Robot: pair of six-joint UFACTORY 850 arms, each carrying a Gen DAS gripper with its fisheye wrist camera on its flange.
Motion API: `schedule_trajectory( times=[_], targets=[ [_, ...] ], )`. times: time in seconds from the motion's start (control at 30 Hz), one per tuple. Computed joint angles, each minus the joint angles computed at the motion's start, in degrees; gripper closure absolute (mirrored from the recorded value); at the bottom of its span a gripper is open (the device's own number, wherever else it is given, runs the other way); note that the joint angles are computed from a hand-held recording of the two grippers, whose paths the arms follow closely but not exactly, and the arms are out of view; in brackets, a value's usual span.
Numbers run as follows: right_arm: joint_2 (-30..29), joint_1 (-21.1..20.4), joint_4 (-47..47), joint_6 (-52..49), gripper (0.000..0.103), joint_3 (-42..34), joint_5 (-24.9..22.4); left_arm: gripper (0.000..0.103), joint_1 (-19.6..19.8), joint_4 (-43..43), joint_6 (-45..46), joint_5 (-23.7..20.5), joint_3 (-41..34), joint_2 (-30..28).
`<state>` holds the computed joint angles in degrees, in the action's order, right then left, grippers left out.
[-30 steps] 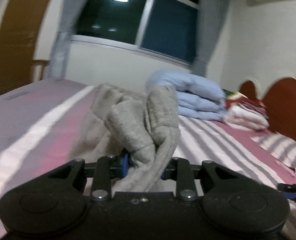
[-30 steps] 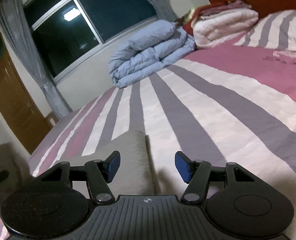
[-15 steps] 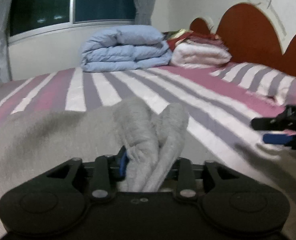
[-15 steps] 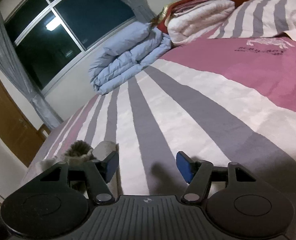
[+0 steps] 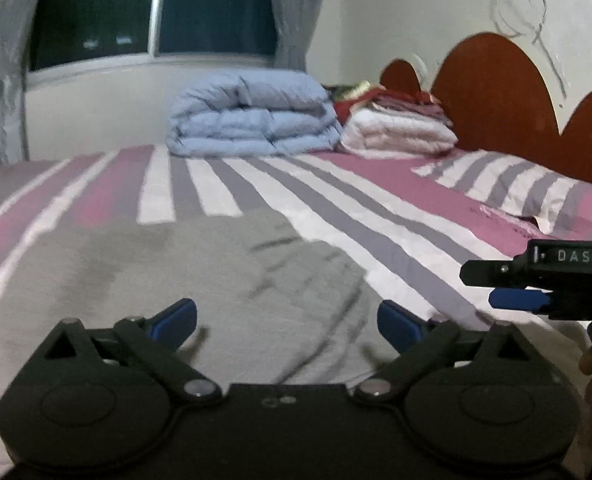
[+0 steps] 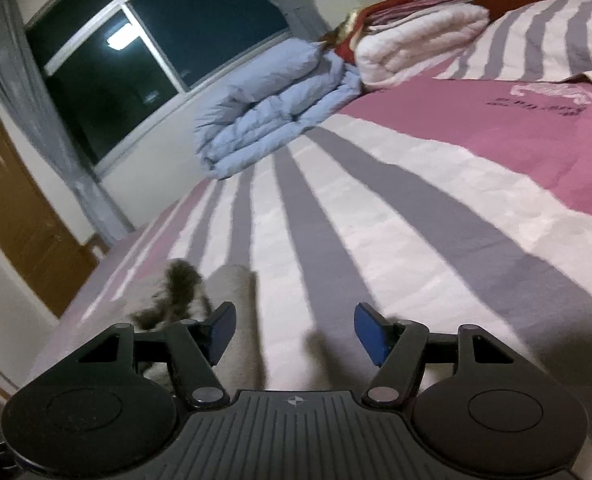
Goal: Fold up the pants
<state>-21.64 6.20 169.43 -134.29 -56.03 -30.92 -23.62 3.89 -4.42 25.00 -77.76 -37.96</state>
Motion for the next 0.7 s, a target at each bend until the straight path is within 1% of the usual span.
schedule_trajectory(
  times=[0.1, 0.2, 0.33, 0.4, 0.47, 0.53, 0.57, 0.6, 0.63, 0.7],
  targets=[
    [-0.49, 0.72, -3.02, 2.06, 0.037, -1.18, -0.69, 0.012, 1.87, -2.31, 2.82, 2.63, 4.42, 3.02],
    [-1.24, 1.97, -5.25, 3.79, 0.037, -2.51, -2.13, 0.012, 4.57, -4.73, 4.2, 3.76, 8.37, 5.5],
    [-3.73, 3.91, -9.36, 8.72, 0.037, -6.04, -0.96, 0.012, 7.79, -8.83, 6.23, 4.8, 11.78, 7.47],
    [-5.32, 4.64, -13.33, 13.77, 0.037, -8.07, 0.0, 0.011, 9.19, -10.27, 6.93, 5.26, 13.09, 8.1],
    [-6.69, 5.44, -14.8, 16.46, 0.037, -9.69, 0.49, 0.01, 10.26, -11.67, 7.79, 5.45, 13.76, 8.33],
    [-8.41, 6.1, -16.34, 18.94, 0.037, -12.23, 2.63, 0.01, 11.12, -13.41, 8.24, 5.77, 14.1, 8.16],
    [-9.49, 6.09, -18.76, 22.57, 0.037, -13.74, 3.58, 0.01, 11.56, -13.17, 7.11, 5.65, 14.23, 8.09],
    [-10.47, 6.14, -19.33, 25.18, 0.031, -14.65, 2.96, 0.01, 12.11, -12.1, 5.0, 5.21, 14.09, 7.95],
    [-11.1, 6.45, -18.04, 25.39, 0.025, -15.44, 3.54, 0.009, 12.64, -11.14, 3.28, 5.06, 14.21, 7.97],
    [-12.58, 6.84, -18.49, 26.53, 0.024, -18.24, 6.58, 0.009, 13.31, -10.72, 1.32, 4.42, 13.55, 7.58]
  ],
)
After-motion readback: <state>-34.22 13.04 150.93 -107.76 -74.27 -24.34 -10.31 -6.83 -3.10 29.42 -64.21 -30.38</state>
